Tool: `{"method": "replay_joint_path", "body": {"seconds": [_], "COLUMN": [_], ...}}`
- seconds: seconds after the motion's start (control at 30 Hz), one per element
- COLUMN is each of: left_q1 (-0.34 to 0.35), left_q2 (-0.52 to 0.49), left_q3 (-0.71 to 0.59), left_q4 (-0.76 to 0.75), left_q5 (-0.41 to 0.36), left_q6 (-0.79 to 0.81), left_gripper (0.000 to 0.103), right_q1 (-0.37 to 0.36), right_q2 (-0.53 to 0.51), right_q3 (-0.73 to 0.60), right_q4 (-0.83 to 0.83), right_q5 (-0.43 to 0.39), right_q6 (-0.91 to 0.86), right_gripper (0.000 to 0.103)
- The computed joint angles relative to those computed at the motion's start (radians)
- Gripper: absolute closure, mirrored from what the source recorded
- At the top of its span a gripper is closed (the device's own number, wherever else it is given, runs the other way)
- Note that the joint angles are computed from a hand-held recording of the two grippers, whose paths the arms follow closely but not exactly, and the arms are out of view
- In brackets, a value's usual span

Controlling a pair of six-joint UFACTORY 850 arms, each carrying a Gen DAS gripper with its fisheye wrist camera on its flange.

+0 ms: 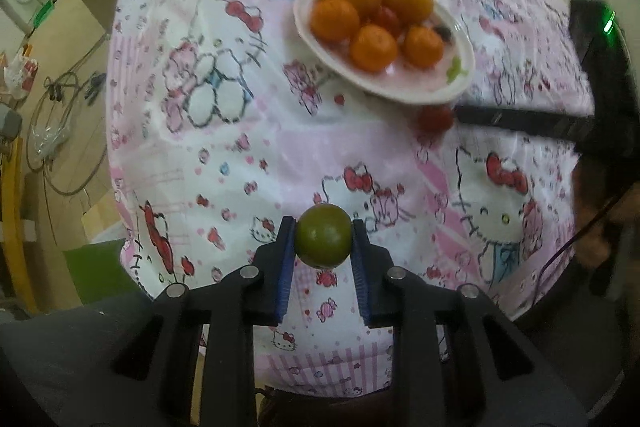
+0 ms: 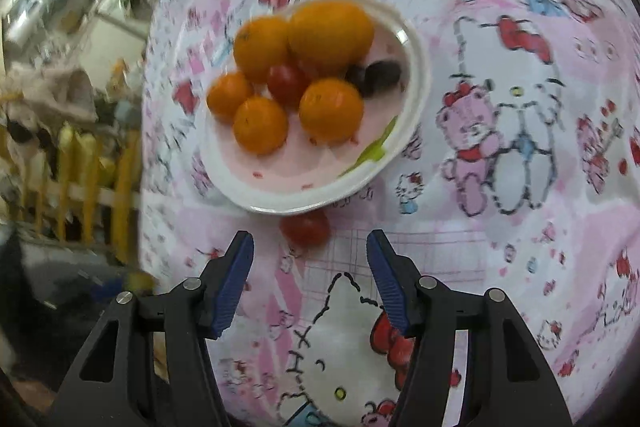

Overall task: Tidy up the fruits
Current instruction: 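Grasp the green lime with the left tool while the right tool grasps a red tomato, then carry the lime and tomato onto the plate with both tools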

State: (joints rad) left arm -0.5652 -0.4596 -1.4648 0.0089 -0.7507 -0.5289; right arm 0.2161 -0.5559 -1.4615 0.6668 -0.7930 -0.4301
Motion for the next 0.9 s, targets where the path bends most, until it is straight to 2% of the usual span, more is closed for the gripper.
{"method": "replay_joint_path", "body": {"seconds": [0.13, 0.2, 0.27, 0.57, 0.9], "left_q1": [0.001, 0.001, 0.002, 0.0, -0.02], "left_q2": [0.006, 0.01, 0.006, -0.027, -0.154], "left_q3": [0.005, 0.009, 0.003, -0.057, -0.267], "left_q4": [0.014, 0.008, 0.011, 0.018, 0.02], "left_q5": [0.016, 0.021, 0.02, 0.003, -0.047], "left_q6": [-0.019, -0.02, -0.023, -0.031, 0.013], "left_gripper": [0.08, 0.08, 0.08, 0.08, 0.08], "right_q1": [0.039, 0.05, 0.06, 0.042, -0.049], "right_q2": [-0.02, -0.034, -0.04, -0.02, 0.08], "right_q3": [-0.009, -0.02, -0.028, -0.01, 0.082], "right_q4": [-0.078, -0.102, -0.133, -0.087, 0.033], "right_q5": [0.034, 0.039, 0.053, 0.027, 0.042], "right_q6": [0.022, 0.029, 0.037, -0.021, -0.083], "right_gripper": [0.053, 0.066, 0.07, 0.071, 0.071]}}
